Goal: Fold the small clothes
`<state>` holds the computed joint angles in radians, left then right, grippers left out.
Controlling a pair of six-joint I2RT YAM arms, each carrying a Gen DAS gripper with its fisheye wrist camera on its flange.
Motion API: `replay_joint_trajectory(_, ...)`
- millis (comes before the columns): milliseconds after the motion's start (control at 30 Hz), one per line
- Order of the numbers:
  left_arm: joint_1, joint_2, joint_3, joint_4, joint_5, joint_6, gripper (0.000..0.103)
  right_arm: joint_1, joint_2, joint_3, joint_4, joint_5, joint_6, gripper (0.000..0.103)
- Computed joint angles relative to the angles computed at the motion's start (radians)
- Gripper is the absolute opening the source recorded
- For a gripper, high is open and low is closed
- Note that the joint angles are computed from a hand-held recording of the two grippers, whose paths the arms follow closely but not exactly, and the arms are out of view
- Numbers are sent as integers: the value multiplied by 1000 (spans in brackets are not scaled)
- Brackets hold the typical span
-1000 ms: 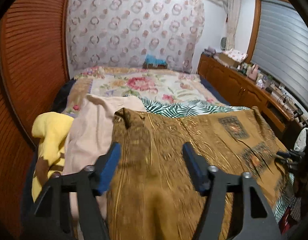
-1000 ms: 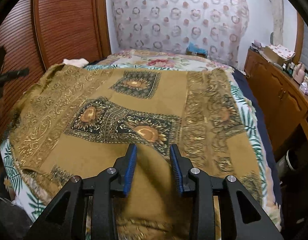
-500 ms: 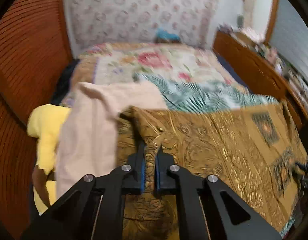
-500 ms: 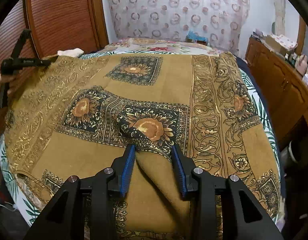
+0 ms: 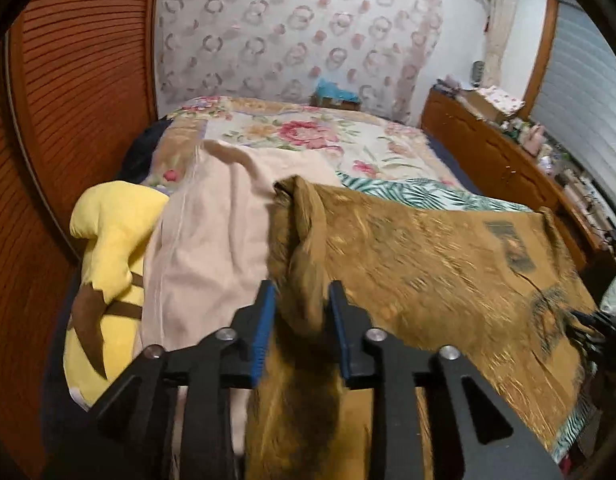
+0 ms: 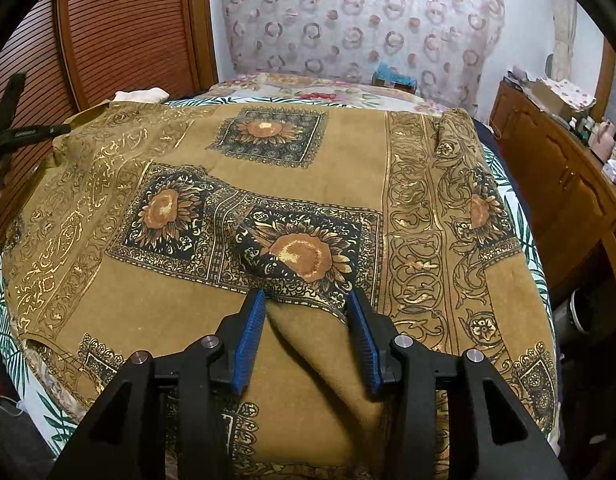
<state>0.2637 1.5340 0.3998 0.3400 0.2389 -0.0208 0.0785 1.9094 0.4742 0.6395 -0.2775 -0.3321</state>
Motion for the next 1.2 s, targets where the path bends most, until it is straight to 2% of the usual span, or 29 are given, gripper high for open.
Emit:
replay_joint_trajectory(33,1,-25,-23,-4,1,-2,47,0,1,1,0,1,-1,45)
replay_joint_trajectory(133,28,-123,-123,13,44,3,47,0,0,1,-1,1,-1,45)
replay_joint_trajectory(300,77,-218,-247,23,64,6,47,0,-2,-1,-2,1,-3,46)
replay_joint_trajectory(600,191,-115,-357,125,185,37,47,0,-3,-1,-2,1,-4,46)
replay_joint_trajectory(667,184,-93,-374,177,182,25,47,0,-6,-2,-5,1,-5,46)
replay_joint_trajectory(833,129,-80,-369,211,136,-47,47,-2,-9,-4,-7,-1,-9,46)
replay_joint_trajectory(933,103,-62,-370,232,157,-53,47,-2,-10,-4,-7,-1,-9,46)
replay_joint_trajectory(1000,84,-57,-374,247,169,-56,43,-1,-11,-5,-8,-1,-9,46)
replay_joint_trajectory(1033,73,-55,-375,252,164,-59,32,-2,-10,-5,-7,-1,-9,46)
replay_joint_trajectory(1067,67,-52,-373,249,165,-58,17,-2,-10,-5,-7,-1,-9,46)
replay_joint_trajectory(1100,66,-49,-370,244,179,-55,9,-1,-11,-6,-7,-1,-8,46)
replay_joint_trajectory(1200,41,-169,-391,181,184,-66,5,-5,-11,-4,-10,-4,-12,46)
